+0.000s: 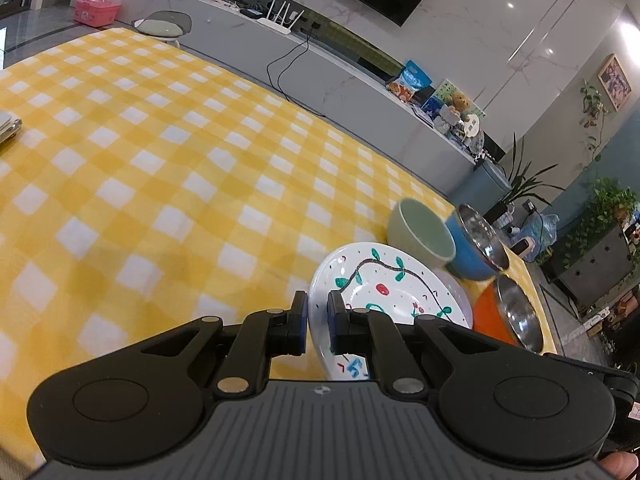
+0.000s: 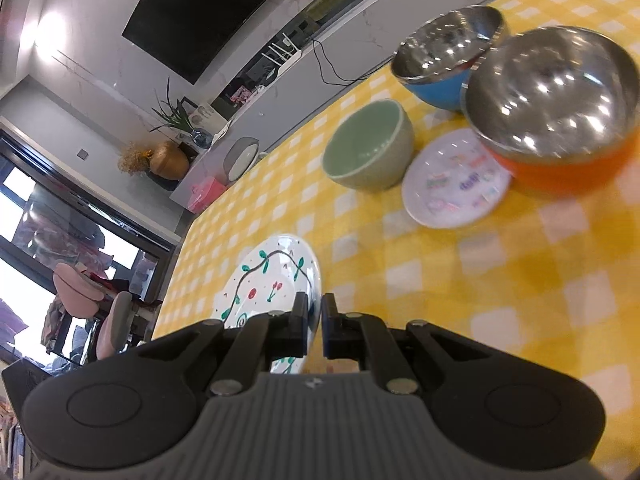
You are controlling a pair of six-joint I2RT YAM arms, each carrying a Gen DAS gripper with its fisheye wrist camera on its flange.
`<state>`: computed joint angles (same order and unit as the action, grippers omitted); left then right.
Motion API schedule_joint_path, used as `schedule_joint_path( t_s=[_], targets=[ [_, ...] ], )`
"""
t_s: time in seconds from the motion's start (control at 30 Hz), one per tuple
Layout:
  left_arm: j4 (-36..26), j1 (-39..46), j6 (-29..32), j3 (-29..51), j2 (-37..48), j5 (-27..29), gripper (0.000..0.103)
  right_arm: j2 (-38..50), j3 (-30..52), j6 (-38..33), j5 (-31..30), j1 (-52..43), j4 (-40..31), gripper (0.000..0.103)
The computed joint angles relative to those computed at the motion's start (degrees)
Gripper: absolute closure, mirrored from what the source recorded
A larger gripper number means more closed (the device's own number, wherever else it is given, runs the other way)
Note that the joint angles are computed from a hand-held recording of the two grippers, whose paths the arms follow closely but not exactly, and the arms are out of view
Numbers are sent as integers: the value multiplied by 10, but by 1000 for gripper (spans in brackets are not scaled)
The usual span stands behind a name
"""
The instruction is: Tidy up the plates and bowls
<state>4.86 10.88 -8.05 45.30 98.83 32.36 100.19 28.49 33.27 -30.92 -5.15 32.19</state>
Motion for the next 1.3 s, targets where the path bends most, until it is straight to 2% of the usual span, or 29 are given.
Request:
schedule_joint_path(
  t_s=[0.17,0.37,0.77,1.3],
  targets=[
    [17,-2,-5,-41,-12,-3,93,-19,-42,-8,-5,-14,4,99],
    [30,0,21,-74,-11,7,93,-20,-81,-29,-2,-24,11,98],
    [41,-11,42,-87,-2,-5,92,-6,-84,-52,41,-12,21,98],
    [90,-60,89,-129,-30,-97,93,-19,-92,-80,125,36,32,97]
  ],
)
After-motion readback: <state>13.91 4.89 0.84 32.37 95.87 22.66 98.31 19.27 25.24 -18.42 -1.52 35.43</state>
